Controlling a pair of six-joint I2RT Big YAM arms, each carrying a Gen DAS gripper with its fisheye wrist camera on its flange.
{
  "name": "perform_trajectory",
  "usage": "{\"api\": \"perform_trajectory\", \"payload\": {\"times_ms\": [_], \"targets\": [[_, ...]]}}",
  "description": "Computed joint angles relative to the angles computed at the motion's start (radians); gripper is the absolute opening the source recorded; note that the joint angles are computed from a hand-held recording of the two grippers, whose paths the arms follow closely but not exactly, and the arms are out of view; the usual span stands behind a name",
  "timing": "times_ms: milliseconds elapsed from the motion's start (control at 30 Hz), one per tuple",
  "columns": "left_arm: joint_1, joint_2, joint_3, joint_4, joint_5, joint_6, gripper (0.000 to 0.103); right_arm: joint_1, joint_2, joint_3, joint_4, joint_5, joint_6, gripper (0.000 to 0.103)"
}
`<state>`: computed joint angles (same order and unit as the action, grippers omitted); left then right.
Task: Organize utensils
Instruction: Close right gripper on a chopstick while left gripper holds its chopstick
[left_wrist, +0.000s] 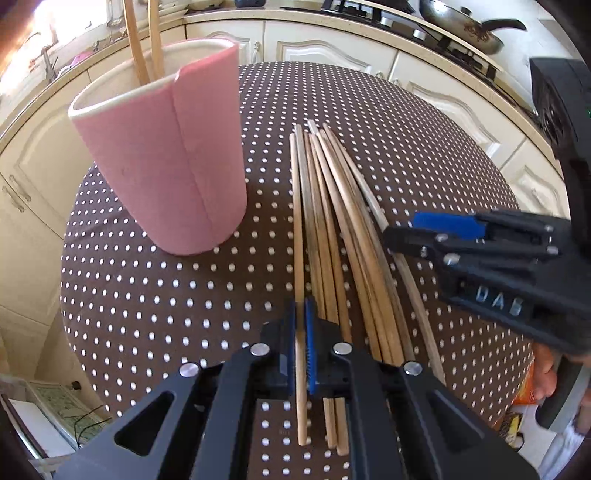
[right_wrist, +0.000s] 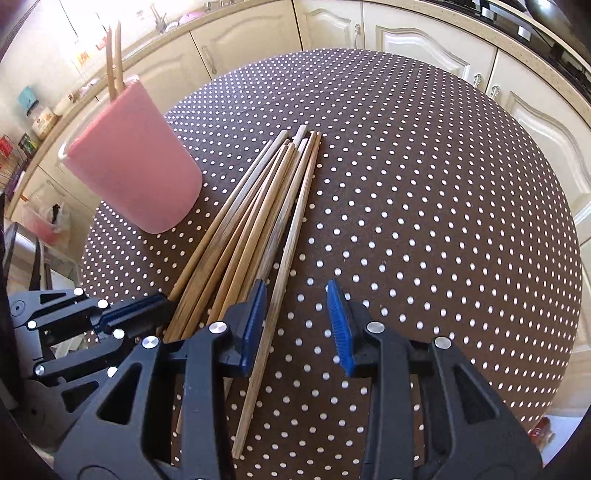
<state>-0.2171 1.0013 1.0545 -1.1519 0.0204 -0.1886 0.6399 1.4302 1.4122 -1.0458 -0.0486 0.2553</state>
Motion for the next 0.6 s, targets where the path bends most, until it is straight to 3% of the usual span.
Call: {"api": "perform_trajectory", "payload": {"times_ms": [200, 400, 533, 600], "targets": [[0.023, 0.074, 0.048, 0.017, -0.006, 0.010, 0.006, 0.003, 0.088, 0.111, -0.082, 0.023, -0.036, 0.032], [0.026, 0.132, 0.089, 0.026, -0.021, 0.022, 0.008, -0.002, 0.147, 0.180, -0.140, 0.043, -0.109, 0.014], [0.025, 0.182, 0.124, 0.043, 0.011, 0.020, 0.021, -0.022, 0.175, 0.210, -0.165, 0.014, -0.119, 0.013], [0.013, 0.204, 0.140, 0.045, -0.010, 0.022, 0.022, -0.033, 0.189, 0.227, -0.178, 0.011, -0.124, 0.013]]}}
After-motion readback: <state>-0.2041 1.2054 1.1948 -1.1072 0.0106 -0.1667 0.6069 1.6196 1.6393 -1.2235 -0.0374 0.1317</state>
